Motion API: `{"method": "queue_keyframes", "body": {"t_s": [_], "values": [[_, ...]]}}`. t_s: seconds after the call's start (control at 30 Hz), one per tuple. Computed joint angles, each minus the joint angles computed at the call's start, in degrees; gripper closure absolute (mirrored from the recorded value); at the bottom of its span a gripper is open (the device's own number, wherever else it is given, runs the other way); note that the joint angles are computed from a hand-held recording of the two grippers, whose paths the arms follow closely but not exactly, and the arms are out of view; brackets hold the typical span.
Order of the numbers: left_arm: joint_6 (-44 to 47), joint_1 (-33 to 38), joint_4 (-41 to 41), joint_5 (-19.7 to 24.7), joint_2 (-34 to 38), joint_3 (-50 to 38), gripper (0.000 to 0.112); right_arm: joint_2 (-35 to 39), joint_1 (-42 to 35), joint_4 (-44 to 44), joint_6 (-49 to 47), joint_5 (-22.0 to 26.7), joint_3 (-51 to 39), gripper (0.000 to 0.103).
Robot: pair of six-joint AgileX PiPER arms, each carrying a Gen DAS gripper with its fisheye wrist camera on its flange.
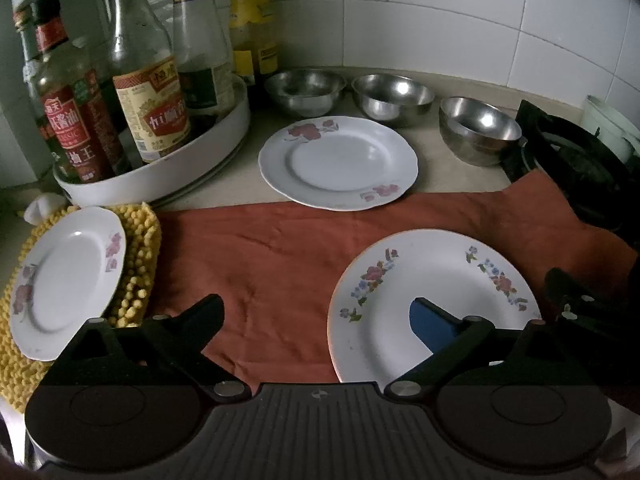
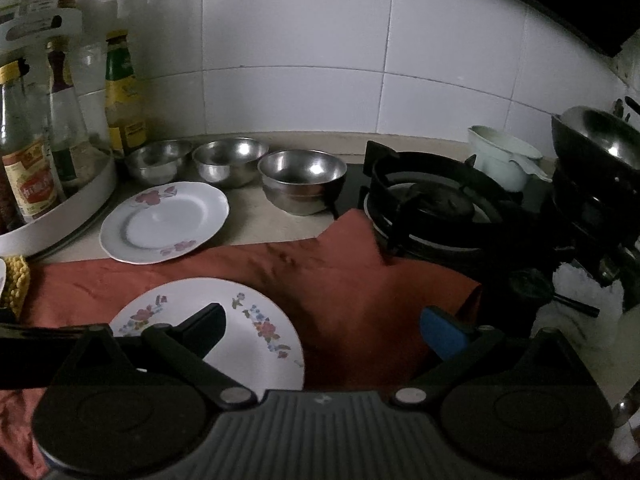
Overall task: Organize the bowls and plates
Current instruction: 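Move both grippers toward the floral white plate on the red cloth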
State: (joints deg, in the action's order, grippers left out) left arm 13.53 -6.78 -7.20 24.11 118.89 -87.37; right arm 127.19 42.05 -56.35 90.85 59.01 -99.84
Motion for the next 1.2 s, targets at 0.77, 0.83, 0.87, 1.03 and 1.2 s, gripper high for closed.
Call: {"method": "queue_keyframes", "body": {"t_s": [0.77,0.83,0.87,1.03,1.2], "values": [[-2.06,-0.42,2.93,0.61,-0.11,0.76,0.012,-0.40,0.12,1.32,0.64,-0.12,1.00,0.003],[-2.31,-0.42,3.21,0.22,-0.50,1.42,0.012,-0.43,0.19,1.61,0.42,-0.04,1.01,0.003],[-2.44,-0.42,3.38,0.04,-0.70,1.76,0.012,-0.48,0.18,1.66,0.38,-0.09,1.08,0.003],[-4.17,-0.67,5.06,-0.63,-1.73,3.33,0.012,-0.75,0.44,1.47,0.51,0.04,1.53,0.003],[-6.41,-1.00,6.92,-1.37,-2.79,4.92,0.012,-1.45,0.79,1.08,1.10,-0.21,2.68,0.003]]}}
